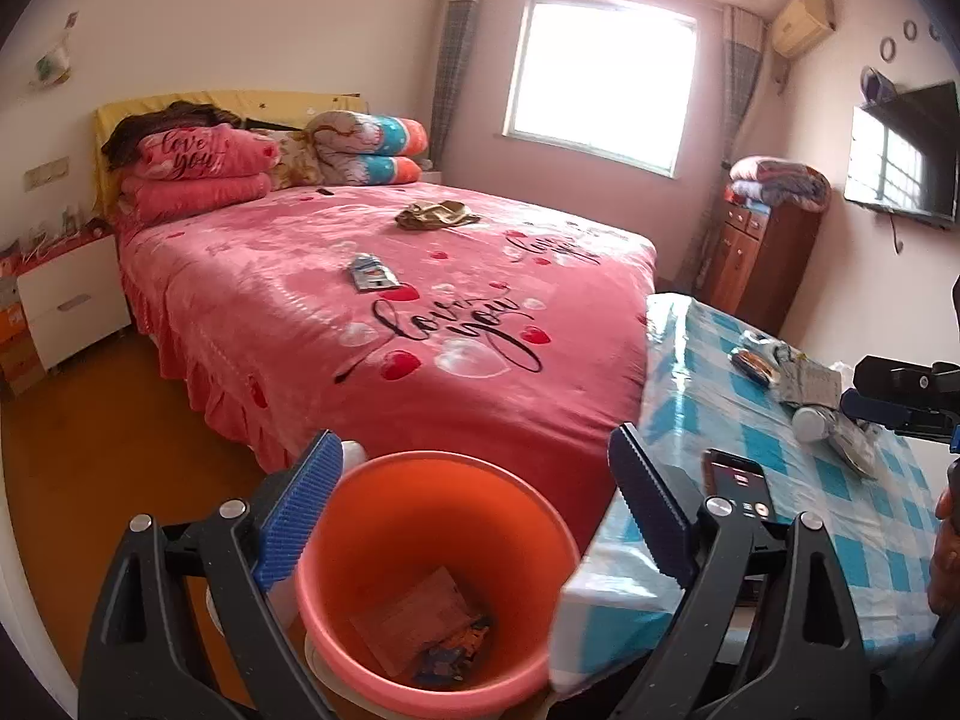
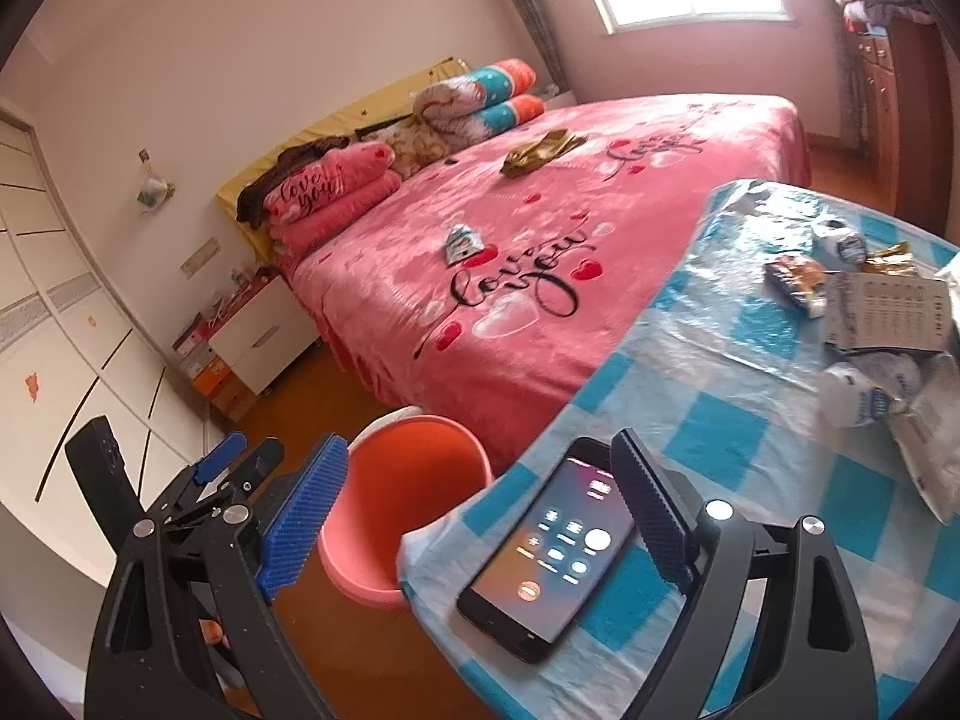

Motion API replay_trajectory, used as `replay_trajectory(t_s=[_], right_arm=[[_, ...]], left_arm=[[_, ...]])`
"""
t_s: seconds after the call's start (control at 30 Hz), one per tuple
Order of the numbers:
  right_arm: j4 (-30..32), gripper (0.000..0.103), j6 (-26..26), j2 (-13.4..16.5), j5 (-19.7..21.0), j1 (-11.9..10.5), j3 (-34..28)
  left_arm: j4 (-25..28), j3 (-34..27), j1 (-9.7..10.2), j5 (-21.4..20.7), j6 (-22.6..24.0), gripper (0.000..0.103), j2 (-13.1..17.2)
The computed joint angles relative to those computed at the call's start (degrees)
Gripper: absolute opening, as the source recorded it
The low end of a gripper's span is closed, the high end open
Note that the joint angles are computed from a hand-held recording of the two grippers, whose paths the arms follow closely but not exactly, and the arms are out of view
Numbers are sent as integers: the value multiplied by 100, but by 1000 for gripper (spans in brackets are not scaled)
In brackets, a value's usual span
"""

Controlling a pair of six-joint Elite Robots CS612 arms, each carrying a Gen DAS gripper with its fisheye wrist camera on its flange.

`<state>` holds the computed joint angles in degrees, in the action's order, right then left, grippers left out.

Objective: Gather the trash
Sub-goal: 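Open the right gripper over the orange bucket, releasing the blue pack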

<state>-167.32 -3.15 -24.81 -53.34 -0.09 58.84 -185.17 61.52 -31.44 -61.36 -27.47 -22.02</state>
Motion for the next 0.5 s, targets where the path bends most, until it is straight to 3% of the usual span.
replay_trajectory(t_s=[0.5], right_arm=[[-1102, 95, 689, -253, -418, -249, 716]], left_arm=[[41, -167, -144, -567, 342, 91, -17]])
